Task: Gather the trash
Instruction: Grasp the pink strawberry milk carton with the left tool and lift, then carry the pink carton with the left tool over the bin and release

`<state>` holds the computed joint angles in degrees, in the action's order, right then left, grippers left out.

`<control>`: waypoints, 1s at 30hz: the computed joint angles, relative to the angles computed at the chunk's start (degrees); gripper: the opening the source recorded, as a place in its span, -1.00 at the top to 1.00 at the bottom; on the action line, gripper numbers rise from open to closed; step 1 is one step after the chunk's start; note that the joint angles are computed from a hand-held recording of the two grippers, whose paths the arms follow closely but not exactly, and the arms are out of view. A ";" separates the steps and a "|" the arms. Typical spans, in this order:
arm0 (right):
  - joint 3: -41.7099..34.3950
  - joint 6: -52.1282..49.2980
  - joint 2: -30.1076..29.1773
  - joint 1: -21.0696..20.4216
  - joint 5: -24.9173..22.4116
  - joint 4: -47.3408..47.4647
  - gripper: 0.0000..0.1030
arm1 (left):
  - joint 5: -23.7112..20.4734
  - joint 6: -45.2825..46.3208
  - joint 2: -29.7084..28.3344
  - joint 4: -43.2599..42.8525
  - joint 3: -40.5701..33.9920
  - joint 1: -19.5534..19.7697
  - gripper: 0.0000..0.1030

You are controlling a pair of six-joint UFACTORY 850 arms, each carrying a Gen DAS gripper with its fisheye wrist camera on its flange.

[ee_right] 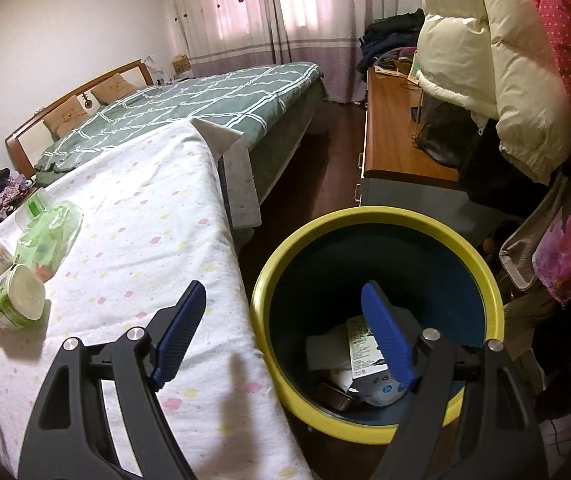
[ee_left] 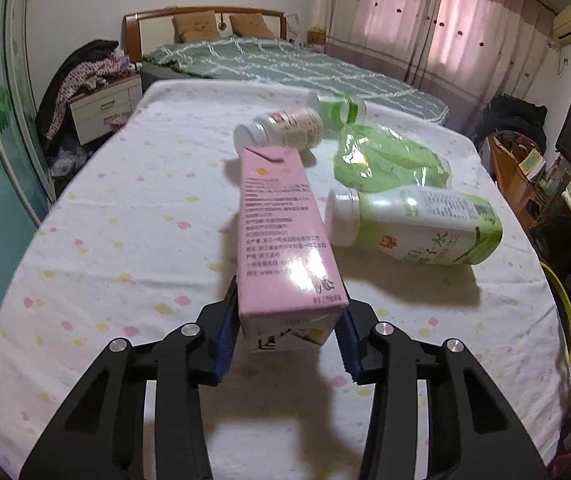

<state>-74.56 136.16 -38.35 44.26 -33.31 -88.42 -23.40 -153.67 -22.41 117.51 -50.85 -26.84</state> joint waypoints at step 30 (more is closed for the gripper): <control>9.19 10.35 5.75 -0.02 -3.42 -5.80 -0.47 | 4.99 -4.00 6.14 17.82 -3.70 -6.27 0.21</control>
